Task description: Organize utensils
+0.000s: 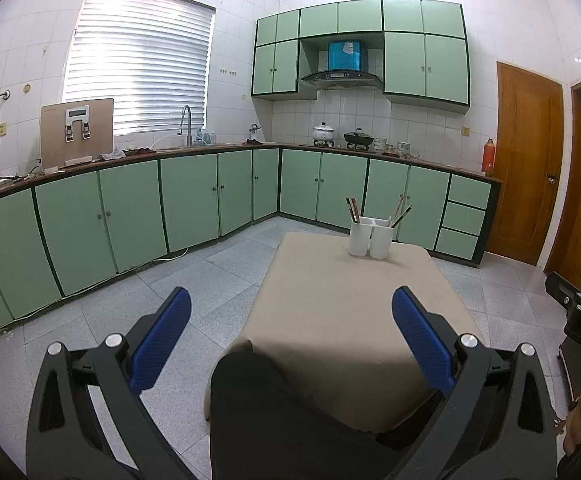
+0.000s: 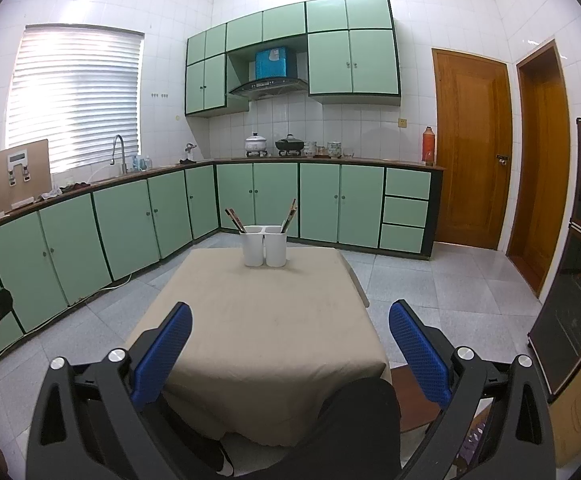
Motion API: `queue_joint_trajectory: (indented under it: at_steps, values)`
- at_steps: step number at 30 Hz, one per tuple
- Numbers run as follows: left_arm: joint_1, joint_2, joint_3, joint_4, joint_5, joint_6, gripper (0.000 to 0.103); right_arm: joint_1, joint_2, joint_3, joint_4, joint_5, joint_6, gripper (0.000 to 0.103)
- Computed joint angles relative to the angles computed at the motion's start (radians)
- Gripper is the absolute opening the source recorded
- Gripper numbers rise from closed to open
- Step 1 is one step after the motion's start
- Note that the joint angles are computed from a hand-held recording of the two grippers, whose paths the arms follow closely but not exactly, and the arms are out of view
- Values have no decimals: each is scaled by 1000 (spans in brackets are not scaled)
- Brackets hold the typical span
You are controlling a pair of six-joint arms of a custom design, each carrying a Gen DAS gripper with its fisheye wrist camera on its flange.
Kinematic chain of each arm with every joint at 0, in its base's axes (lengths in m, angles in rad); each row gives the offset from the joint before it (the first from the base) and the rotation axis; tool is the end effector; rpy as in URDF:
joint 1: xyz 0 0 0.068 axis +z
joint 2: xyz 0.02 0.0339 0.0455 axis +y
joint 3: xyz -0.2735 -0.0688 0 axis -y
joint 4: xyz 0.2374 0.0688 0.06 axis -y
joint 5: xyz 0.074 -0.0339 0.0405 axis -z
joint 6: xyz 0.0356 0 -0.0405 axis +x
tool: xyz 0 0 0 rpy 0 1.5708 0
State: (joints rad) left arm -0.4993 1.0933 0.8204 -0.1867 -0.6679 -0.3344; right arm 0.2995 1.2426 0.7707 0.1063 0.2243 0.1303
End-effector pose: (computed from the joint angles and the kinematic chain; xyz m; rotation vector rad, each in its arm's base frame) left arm 0.2129 -0.0910 0.3050 -0.2494 1.9123 0.1242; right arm 0.2623 0.0727 0.2791 -0.0140 1.9274 0.0705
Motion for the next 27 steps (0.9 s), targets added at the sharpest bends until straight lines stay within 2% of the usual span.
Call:
queue_joint_trajectory:
  at_steps: [27]
  values:
    - [-21, 10, 28, -19, -16, -10, 98, 19, 1, 11, -10, 18, 5, 97]
